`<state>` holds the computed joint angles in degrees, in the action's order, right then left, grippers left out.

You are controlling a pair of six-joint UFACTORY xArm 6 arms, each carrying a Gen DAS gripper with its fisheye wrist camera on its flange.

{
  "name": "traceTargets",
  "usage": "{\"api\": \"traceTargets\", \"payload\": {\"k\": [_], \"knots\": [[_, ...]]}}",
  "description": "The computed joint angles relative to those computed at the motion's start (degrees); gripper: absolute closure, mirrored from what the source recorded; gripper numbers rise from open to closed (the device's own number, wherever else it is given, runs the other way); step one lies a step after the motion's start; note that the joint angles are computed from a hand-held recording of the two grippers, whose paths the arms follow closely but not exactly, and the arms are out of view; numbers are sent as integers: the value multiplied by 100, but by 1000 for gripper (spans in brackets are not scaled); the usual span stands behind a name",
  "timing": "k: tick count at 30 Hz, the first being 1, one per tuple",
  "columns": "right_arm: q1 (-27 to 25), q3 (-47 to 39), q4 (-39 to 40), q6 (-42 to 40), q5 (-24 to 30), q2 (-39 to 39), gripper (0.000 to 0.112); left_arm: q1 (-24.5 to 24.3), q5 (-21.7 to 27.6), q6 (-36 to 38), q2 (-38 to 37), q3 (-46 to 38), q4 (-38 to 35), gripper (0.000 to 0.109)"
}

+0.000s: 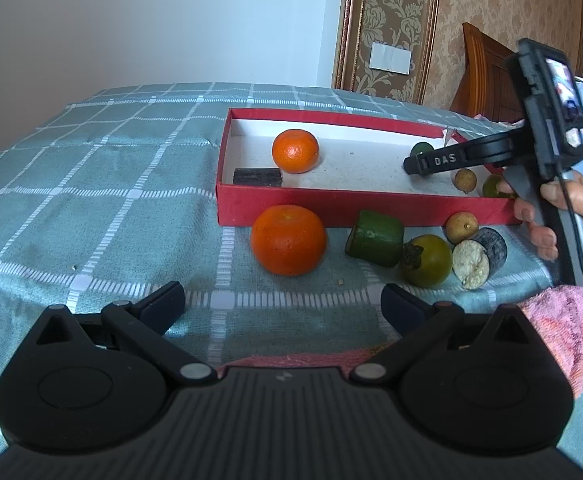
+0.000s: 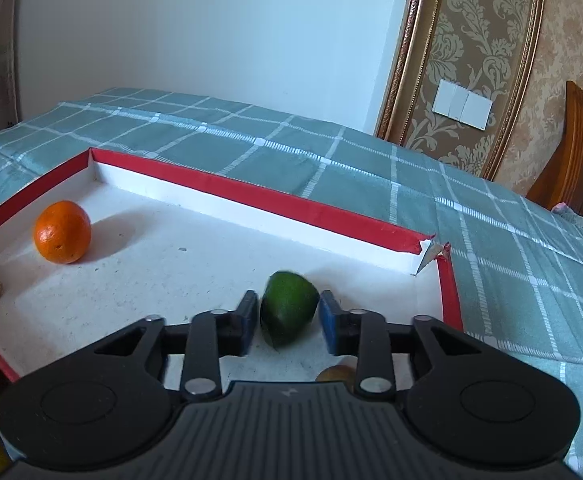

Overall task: Organize fruits
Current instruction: 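Lower the avocado into the tray and open the right gripper, then withdraw the right gripper while the left gripper grasps the second tangerine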

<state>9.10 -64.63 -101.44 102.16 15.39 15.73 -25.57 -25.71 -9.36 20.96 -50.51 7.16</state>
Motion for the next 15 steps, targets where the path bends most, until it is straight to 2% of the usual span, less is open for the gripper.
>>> {"api": "traceTargets", "payload": {"k": [1, 2, 4, 11, 15], "knots": [[35, 95, -222, 257, 71, -96, 42, 0, 0, 0, 0, 0, 0, 6], [82, 210, -519, 558, 166, -215, 39, 0, 0, 0, 0, 0, 0, 6], [160, 480, -825, 811, 278, -482, 39, 0, -6, -2, 6, -5, -8, 6], [443, 1785, -2587, 2735, 438, -1747, 38, -81, 37, 253, 18, -22, -280, 6], [601, 2338, -3779, 3913, 413, -2266, 38, -280, 63, 819, 12, -27, -1069, 6]]}}
